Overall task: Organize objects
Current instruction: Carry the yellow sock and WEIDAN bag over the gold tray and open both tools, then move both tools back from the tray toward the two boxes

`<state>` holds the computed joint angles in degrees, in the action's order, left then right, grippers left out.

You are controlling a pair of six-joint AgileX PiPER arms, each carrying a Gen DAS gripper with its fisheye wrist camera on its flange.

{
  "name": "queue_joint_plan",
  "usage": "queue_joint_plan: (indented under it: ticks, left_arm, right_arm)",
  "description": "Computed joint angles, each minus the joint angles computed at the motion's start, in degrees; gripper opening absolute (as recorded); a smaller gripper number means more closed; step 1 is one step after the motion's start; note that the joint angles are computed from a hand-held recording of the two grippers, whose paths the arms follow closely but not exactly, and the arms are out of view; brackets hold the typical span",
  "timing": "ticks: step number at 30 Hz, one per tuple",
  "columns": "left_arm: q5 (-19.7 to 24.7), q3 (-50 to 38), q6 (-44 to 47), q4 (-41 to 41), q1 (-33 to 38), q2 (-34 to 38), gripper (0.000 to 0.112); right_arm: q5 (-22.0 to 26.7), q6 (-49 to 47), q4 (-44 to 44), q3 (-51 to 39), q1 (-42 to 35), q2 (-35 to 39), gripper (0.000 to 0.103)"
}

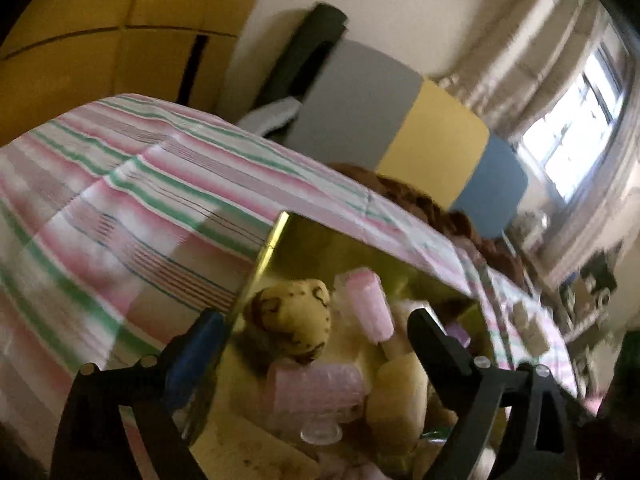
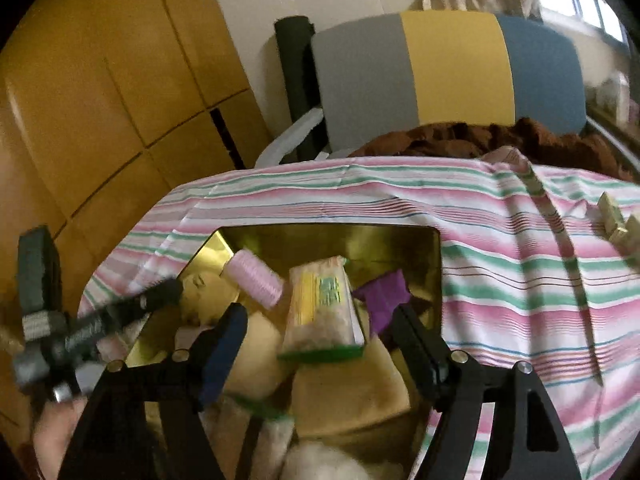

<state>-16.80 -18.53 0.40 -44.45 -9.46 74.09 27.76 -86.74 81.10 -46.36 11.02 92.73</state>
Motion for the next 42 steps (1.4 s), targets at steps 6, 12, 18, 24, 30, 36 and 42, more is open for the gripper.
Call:
queue_joint_plan:
  ticks: [6, 12, 18, 24, 30, 36, 42]
  left_arm:
    - [-11.01, 4.92, 14.76, -27.16, -11.28, -7.43, 0.095]
    - [-17.40, 5.46, 17.11, -36.57, -21.98, -8.63, 0.095]
    - [-23.79, 2.21, 22.45, -43.33, -33.15, -5.69, 0.095]
    - [-25.31, -1.63, 24.91, -42.09, -40.81, -1.99, 0.095]
    - [-20.85, -6.11, 23.87, -36.63, -43.53, 3.17, 0.095]
    - [-17.96, -12.40, 26.41, -36.16, -46.12, 9.24, 0.095]
    - [-14.86, -19.36, 31.63, -37.82, -47.24, 14.75, 0.095]
  right_arm:
    - [3.44, -7.26, 3.88, 6.61, -4.17, -5.50, 0.077]
    - [6.35, -6.42, 1.64, 9.02, -7.42, -7.49, 0.078]
    - [8.10, -7.92, 1.02, 11.15, -11.11, -8.73, 0.078]
    - [10.29, -9.58, 0.38, 12.37, -16.96, -9.12, 0.078]
    - [11.34, -12.23, -1.03, 11.95, -23.49, -7.04, 0.078]
    - [11.75, -14.80, -2.63, 9.79, -30.42, -2.54, 0.078]
    - [11.33, -18.42, -3.03, 7.11, -37.06, 2.10, 0.078]
